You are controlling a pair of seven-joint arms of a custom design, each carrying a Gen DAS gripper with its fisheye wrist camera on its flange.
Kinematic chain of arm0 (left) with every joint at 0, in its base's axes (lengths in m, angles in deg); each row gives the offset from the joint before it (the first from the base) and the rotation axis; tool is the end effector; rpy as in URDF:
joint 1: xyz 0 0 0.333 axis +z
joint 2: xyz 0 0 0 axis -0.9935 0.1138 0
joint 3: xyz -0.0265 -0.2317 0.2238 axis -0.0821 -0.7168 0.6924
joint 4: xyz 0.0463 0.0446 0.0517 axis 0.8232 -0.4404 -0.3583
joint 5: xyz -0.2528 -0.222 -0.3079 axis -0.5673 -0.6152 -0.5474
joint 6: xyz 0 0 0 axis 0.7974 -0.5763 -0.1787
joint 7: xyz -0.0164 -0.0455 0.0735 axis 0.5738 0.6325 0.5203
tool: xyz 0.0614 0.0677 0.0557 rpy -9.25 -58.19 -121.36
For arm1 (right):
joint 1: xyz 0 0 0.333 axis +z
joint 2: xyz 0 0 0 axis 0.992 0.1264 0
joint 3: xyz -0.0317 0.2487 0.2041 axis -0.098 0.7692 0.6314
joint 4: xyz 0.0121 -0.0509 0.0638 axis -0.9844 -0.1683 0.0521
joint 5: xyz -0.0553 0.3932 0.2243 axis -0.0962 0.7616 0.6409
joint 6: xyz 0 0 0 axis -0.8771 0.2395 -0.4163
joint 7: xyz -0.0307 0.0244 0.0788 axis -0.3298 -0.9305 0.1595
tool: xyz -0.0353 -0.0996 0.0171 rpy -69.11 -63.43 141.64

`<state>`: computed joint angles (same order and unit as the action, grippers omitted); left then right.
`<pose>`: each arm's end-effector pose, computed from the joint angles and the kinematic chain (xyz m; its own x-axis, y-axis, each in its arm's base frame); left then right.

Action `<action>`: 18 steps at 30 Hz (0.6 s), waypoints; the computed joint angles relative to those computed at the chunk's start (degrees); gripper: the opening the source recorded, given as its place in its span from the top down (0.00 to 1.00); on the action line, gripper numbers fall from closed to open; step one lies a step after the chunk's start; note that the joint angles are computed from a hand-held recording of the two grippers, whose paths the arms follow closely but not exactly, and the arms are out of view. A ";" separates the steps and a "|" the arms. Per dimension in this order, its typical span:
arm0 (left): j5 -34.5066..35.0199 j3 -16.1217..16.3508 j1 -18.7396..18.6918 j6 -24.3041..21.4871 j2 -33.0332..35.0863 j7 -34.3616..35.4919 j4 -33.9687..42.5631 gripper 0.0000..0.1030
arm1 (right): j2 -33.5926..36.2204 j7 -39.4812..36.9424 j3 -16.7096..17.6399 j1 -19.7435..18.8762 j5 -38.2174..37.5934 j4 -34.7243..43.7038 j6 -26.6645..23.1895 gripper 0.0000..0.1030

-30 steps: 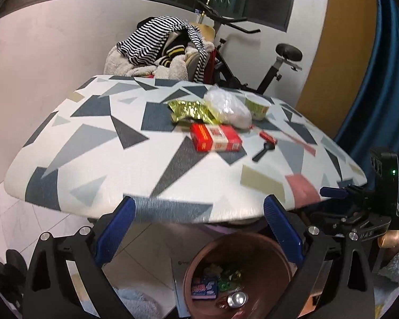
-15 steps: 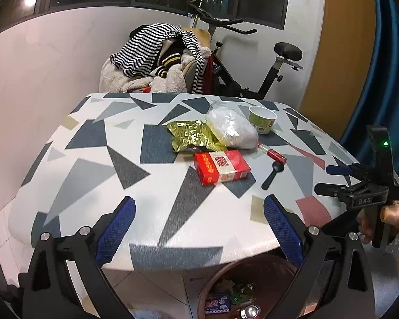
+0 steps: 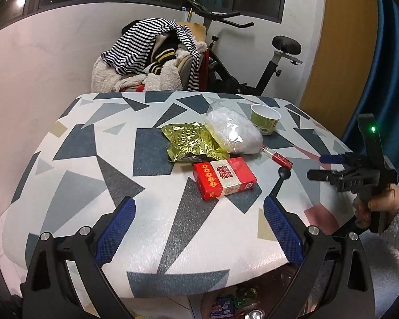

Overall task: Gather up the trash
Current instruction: 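Move both tools back above the table toward the remaining trash, then grasp the red candy tube with the right tool while the left tool grasps the red cigarette box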

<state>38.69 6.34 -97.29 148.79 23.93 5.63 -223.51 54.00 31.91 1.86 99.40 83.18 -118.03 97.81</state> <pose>0.4047 -0.3286 0.4559 0.2051 -0.9740 0.0962 -0.6052 -0.2035 -0.7696 0.6095 0.2275 0.4299 0.7178 -0.6896 -0.0955 -0.5583 -0.4883 -0.6707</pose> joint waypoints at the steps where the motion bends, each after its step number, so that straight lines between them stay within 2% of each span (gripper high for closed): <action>1: 0.12 0.06 0.10 0.03 0.34 0.18 0.25 0.08 | 0.55 0.01 -0.08 -0.11 0.12 0.73 -0.33 0.13; 5: 0.14 0.52 0.28 0.33 1.40 0.30 0.92 0.08 | 2.41 -0.61 -0.08 -0.95 1.13 3.42 -1.89 0.27; 7: 0.11 0.87 0.47 1.27 1.79 -0.22 0.95 0.08 | 4.10 0.26 -0.15 -1.55 1.36 6.06 -4.07 0.41; 10: 0.13 1.36 0.93 2.74 2.55 -0.97 1.11 0.08 | 6.10 1.66 0.26 -1.76 0.06 8.84 -4.51 0.49; 15: -0.24 2.33 1.68 5.98 4.55 -1.78 1.71 0.08 | 10.41 6.50 1.12 -1.28 -4.75 14.29 -5.42 0.50; 18: -1.13 3.08 1.77 8.27 6.34 -1.09 2.42 0.08 | 13.30 12.36 0.87 0.12 -11.15 17.40 -6.13 0.50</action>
<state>37.56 9.42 -95.52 157.05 30.28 4.53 -221.09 67.31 44.27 2.73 99.51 72.03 -100.63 91.68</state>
